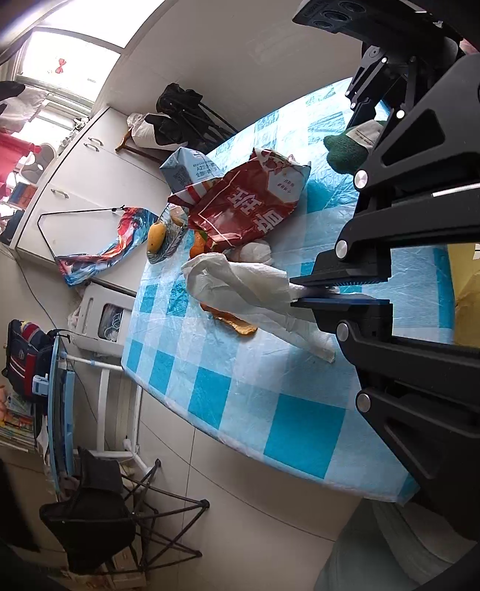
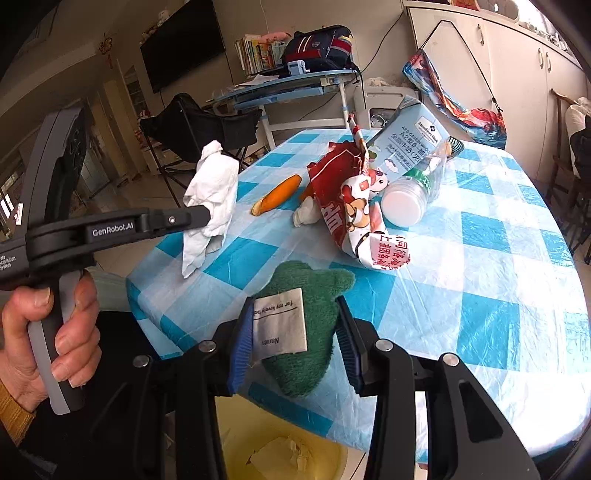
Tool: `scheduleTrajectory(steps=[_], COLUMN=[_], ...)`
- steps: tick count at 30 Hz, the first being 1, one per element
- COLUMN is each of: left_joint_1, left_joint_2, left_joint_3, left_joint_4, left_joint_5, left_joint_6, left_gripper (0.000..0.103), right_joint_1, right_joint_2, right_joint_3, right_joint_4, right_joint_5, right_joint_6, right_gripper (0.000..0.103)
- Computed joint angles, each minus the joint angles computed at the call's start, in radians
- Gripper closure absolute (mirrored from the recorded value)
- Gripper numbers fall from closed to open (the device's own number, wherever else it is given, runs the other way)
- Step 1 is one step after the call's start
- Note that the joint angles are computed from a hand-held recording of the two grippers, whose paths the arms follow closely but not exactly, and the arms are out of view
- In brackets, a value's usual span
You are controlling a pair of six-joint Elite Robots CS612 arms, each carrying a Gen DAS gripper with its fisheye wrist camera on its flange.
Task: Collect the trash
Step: 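Grasp the green sponge with the right gripper while the left gripper grasps the white plastic bag, then carry the bag and sponge over the yellow bucket and open both grippers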
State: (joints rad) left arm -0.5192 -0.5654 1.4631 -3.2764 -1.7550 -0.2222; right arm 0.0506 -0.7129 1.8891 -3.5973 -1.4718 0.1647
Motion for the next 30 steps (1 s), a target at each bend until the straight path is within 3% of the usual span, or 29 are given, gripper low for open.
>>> scheduleTrajectory(steps=[10,30], left_joint_1=[-0.036,-0.052], left_joint_2=[-0.045,-0.109], left_joint_3=[0.114,0.262], left_joint_4=[-0.075,-0.139], left_joint_5=[0.075,0.049], left_joint_6=[0.053,0.077], left_gripper=[0.097,0.097], right_joint_1=[0.004,0.014], right_joint_2=[-0.023,-0.039], right_joint_3=[0.05,0.104], right_joint_4=[-0.083,-0.154], right_joint_5=[-0.066,-0.094], right_joint_6=[-0.004,-0.013], right_gripper=[0.061,0.061])
